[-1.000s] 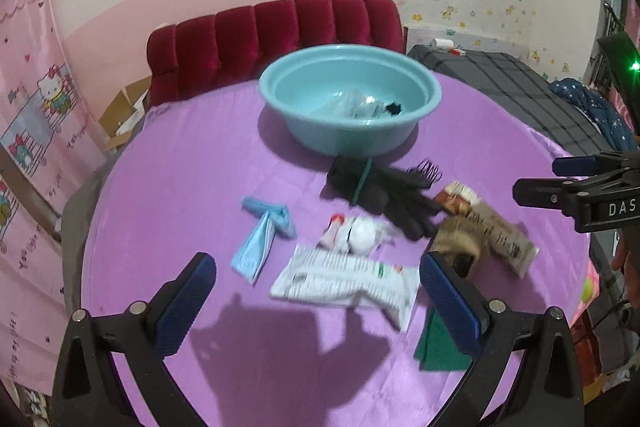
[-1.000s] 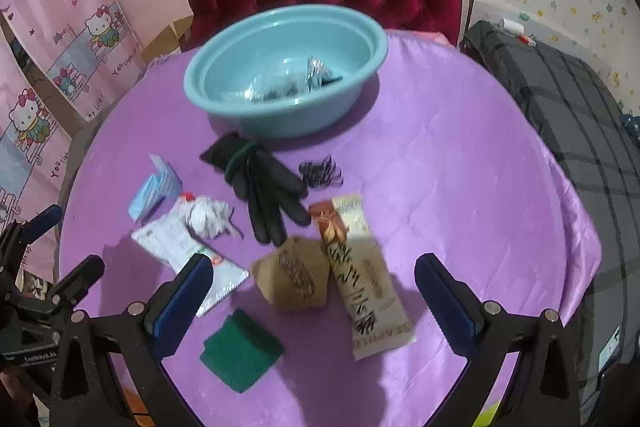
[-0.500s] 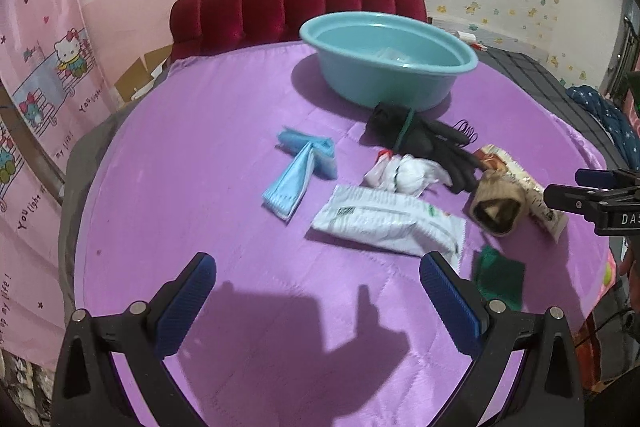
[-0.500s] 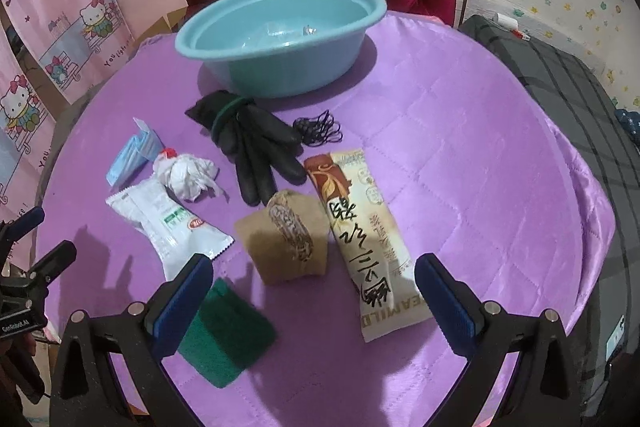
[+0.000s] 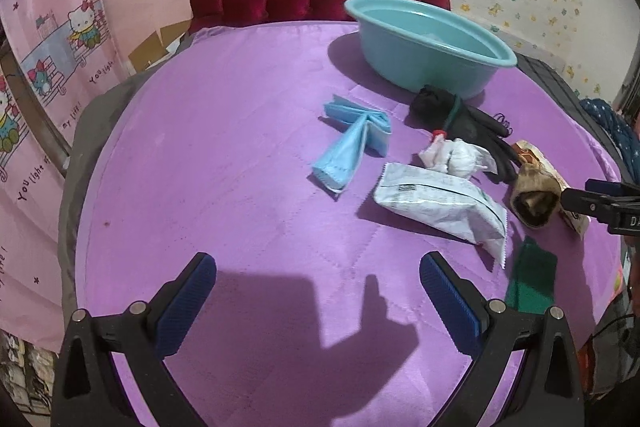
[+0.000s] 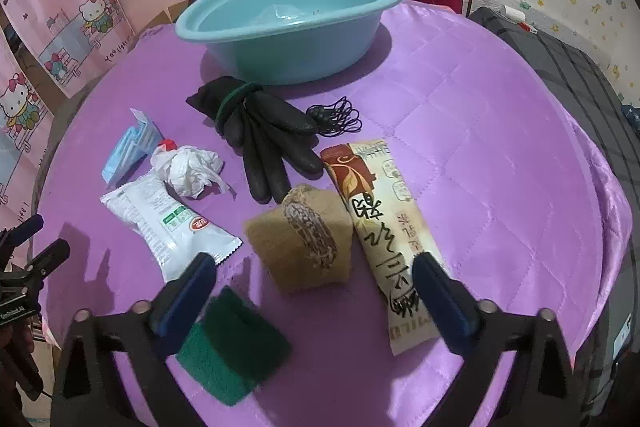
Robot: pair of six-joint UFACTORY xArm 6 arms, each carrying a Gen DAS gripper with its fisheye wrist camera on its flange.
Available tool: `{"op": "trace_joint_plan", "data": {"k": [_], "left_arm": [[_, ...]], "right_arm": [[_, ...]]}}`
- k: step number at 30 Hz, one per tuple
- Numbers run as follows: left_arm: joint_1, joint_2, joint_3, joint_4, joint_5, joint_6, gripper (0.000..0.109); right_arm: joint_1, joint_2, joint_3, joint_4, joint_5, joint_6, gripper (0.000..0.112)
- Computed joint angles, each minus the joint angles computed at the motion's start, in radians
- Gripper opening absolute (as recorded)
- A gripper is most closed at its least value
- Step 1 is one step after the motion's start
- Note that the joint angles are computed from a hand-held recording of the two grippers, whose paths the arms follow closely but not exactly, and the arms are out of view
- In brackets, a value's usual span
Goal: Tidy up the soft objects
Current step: 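Withdraw both tools from the basin back over the table, then grasp the brown sock with the right gripper while the left grasps the blue mask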
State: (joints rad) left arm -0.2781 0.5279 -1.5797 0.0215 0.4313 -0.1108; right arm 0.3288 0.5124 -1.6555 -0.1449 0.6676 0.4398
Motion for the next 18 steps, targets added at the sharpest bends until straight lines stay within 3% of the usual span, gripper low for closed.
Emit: {"op": "trace_joint_plan", "data": {"k": [1, 2, 3, 5, 18], "left_arm": [[0.001, 0.006, -0.008, -0.009, 0.006, 0.011, 0.103], [0.003, 0.013, -0.017, -0.006, 0.01, 0.014, 0.103], [0.004, 0.019, -0.024, -0.002, 0.01, 0.015, 0.103], [0.005, 0.029, -0.038, -0.029, 0.011, 0.041, 0.103], [0.01, 0.156, -0.234, -0.133, 0.085, 0.143, 0.103]], "right_arm": [[0.0, 0.009, -0.011, 0.006, 0.011, -0.002, 0.083], [-0.001, 0.023, -0.029, 0.021, 0.029, -0.012, 0.069], [-0.001, 0.033, -0.042, 0.037, 0.041, -0.025, 0.045], [-0.001, 0.042, -0.048, 0.065, 0.042, -0.04, 0.008], [-0.003, 0.017, -0.055, 0.033, 0.028, 0.003, 0.007]]}}
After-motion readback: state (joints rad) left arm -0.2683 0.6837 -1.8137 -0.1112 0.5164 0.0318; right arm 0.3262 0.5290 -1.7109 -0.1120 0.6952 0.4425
